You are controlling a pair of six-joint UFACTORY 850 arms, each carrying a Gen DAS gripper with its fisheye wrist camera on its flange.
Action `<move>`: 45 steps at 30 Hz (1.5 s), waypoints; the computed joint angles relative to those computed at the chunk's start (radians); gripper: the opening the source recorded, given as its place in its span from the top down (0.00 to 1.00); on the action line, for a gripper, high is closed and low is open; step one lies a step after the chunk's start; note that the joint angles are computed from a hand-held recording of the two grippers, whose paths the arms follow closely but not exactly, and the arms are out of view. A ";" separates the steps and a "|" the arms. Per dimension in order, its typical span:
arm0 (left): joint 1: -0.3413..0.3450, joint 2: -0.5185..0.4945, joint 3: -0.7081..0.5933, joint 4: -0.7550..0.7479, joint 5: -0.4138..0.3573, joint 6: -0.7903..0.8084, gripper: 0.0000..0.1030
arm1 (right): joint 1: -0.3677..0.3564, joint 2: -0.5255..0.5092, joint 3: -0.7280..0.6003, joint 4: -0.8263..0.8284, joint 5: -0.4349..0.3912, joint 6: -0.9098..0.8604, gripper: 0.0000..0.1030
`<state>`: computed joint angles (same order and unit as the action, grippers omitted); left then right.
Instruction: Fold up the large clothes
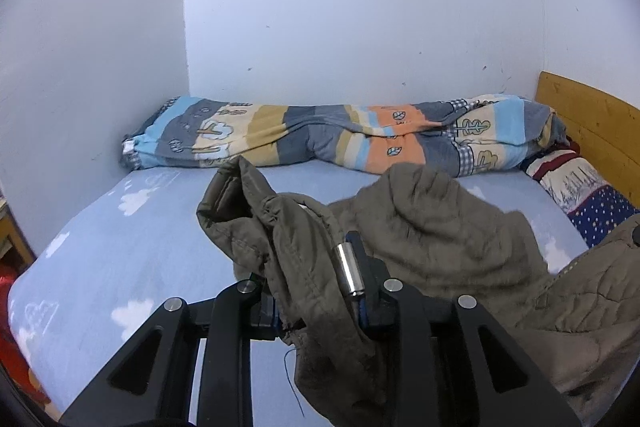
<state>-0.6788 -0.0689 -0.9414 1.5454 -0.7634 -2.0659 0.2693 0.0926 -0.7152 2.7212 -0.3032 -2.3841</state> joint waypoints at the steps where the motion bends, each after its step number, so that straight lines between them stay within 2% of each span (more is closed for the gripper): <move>1: 0.027 -0.019 -0.035 -0.010 0.035 0.027 0.73 | -0.007 -0.021 -0.029 -0.036 0.003 0.035 0.82; 4: 0.103 -0.079 -0.144 -0.063 0.139 0.103 0.67 | -0.030 -0.106 -0.140 -0.179 0.015 0.183 0.82; 7: 0.167 -0.146 -0.254 -0.123 0.204 0.181 0.55 | -0.042 -0.202 -0.261 -0.264 0.044 0.261 0.82; 8: 0.185 -0.164 -0.284 -0.140 0.216 0.202 0.49 | -0.047 -0.246 -0.318 -0.348 0.062 0.345 0.82; 9: 0.205 -0.179 -0.311 -0.137 0.229 0.201 0.46 | -0.049 -0.277 -0.363 -0.450 0.080 0.449 0.82; 11: 0.226 -0.197 -0.343 -0.113 0.218 0.195 0.42 | -0.054 -0.351 -0.462 -0.649 0.115 0.659 0.82; 14: 0.249 -0.217 -0.376 -0.066 0.175 0.198 0.42 | -0.059 -0.477 -0.614 -0.928 0.145 0.973 0.82; 17: 0.271 -0.228 -0.381 -0.043 0.176 0.182 0.41 | -0.057 -0.615 -0.775 -1.213 0.171 1.287 0.82; 23: 0.267 -0.310 -0.399 -0.007 0.234 0.167 0.40 | -0.074 -0.823 -1.016 -1.759 0.116 1.914 0.81; 25: 0.255 -0.365 -0.430 -0.020 0.255 0.192 0.40 | -0.081 -0.884 -1.099 -1.964 0.056 2.124 0.80; 27: 0.246 -0.425 -0.467 -0.005 0.289 0.188 0.40 | -0.091 -0.943 -1.184 -2.067 -0.014 2.259 0.76; 28: 0.242 -0.449 -0.485 -0.006 0.296 0.199 0.40 | -0.097 -0.968 -1.220 -2.056 -0.046 2.265 0.73; 31: 0.241 -0.558 -0.589 -0.111 0.318 0.354 0.40 | -0.129 -1.011 -1.278 -1.878 -0.149 2.140 0.64; 35: 0.254 -0.666 -0.707 -0.288 0.309 0.554 0.40 | -0.162 -0.948 -1.180 -1.550 -0.197 1.843 0.50; 37: 0.262 -0.686 -0.727 -0.331 0.316 0.577 0.40 | -0.173 -0.910 -1.130 -1.444 -0.216 1.721 0.47; 39: 0.267 -0.698 -0.736 -0.334 0.323 0.565 0.40 | -0.178 -0.861 -1.072 -1.365 -0.194 1.609 0.40; 42: 0.271 -0.708 -0.743 -0.329 0.321 0.546 0.40 | -0.184 -0.806 -1.009 -1.257 -0.159 1.451 0.38; 43: 0.273 -0.712 -0.749 -0.336 0.320 0.552 0.39 | -0.182 -0.795 -0.997 -1.252 -0.146 1.419 0.38; 45: 0.273 -0.726 -0.766 -0.345 0.314 0.563 0.39 | -0.164 -0.789 -0.994 -1.344 -0.100 1.425 0.37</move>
